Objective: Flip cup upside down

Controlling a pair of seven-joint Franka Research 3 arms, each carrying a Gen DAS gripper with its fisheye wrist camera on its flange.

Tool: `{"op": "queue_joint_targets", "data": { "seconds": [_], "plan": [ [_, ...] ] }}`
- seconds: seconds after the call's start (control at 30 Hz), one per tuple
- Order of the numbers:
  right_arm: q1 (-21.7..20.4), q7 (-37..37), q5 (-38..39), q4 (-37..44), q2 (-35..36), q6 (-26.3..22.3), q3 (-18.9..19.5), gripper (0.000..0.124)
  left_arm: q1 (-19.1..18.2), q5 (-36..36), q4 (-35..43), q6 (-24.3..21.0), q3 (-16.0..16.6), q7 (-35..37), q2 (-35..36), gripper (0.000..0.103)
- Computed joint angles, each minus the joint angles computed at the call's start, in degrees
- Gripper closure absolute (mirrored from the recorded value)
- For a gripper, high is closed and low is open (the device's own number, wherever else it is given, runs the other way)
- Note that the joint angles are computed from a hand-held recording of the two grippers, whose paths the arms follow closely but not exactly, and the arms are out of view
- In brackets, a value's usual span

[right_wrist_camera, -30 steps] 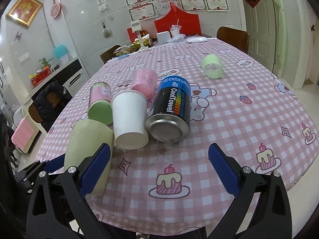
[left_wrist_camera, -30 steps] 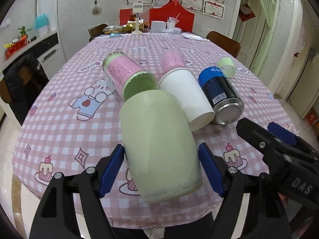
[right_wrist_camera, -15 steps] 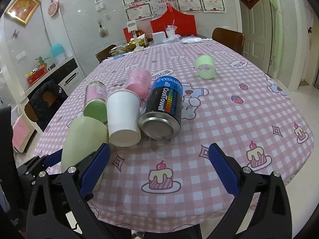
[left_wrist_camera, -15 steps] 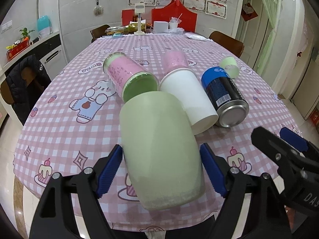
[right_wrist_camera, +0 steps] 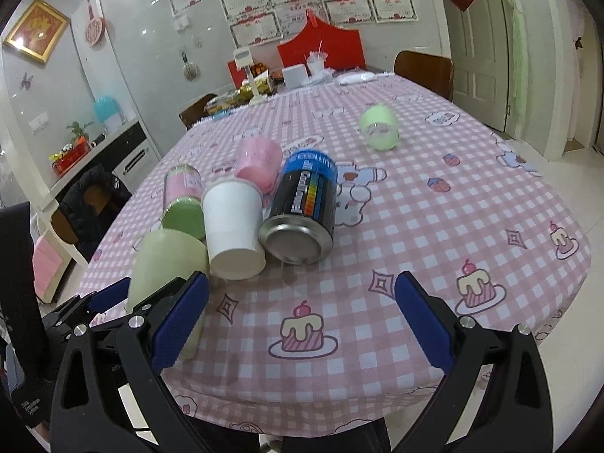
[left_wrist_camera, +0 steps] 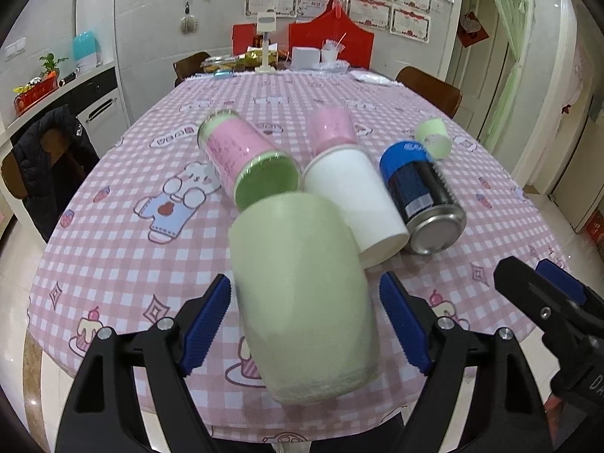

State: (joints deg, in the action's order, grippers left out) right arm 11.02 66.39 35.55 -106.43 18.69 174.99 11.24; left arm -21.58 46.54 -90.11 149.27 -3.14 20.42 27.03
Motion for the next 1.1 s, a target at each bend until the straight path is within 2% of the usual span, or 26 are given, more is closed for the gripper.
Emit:
{"op": "queue_joint_targets", "data": {
  "seconds": [0.2, 0.33, 0.47, 0.53, 0.6, 0.7, 0.73, 0.87, 0.93, 1.1],
  "plan": [
    [-2.05, -4.32, 4.28, -0.76, -1.65, 1.35, 3.09, 0.029, 0.27, 2.86, -2.38, 3.07, 0.88, -2.86, -3.39, 0.023],
    [-2.17, -7.57, 6.80, 1.56, -1.43, -1.44, 3.84, 0.029, 1.64, 4.64, -5.04, 4.17, 0.68, -3.40, -6.45, 0.023],
    [-1.85, -12.25, 9.56, 6.10, -0.03, -8.22, 4.49, 0.029, 4.19, 4.73, -9.32, 4.55, 0.15, -3.53, -9.99, 0.023],
    [-0.27, -13.40, 8.44, 9.13, 1.37, -12.66, 3.45, 0.029, 5.42, 4.75, -11.27, 4.74, -0.20, -3.83, -11.33, 0.023],
    [2.14, -11.06, 5.32, 12.20, 3.12, -16.53, 1.47, 0.029, 6.95, 3.93, -13.32, 5.41, -0.59, -3.76, -12.49, 0.023],
    [5.31, -5.58, -1.31, 20.23, 8.11, -25.86, -1.24, 0.029, 8.75, 2.84, -15.94, 5.83, -1.06, -3.29, -13.69, 0.023],
    [6.10, -3.63, -3.03, 22.36, 9.47, -27.60, -1.95, 0.029, 9.38, 2.16, -16.66, 6.09, -1.27, -2.67, -13.91, 0.023],
    [10.43, 5.60, -12.89, 29.78, 14.49, -31.69, -5.83, 0.030, 10.80, 1.25, -18.78, 7.02, -1.23, -2.74, -14.26, 0.023],
    [11.36, 8.50, -16.01, 33.01, 16.60, -34.48, -6.37, 0.034, 11.84, -0.22, -19.53, 7.85, -1.32, -1.72, -14.09, 0.023],
    [14.38, 15.60, -24.63, 38.98, 20.90, -38.03, -9.18, 0.035, 13.11, -1.92, -20.90, 10.04, -1.23, 0.15, -13.93, 0.023]
  ]
}}
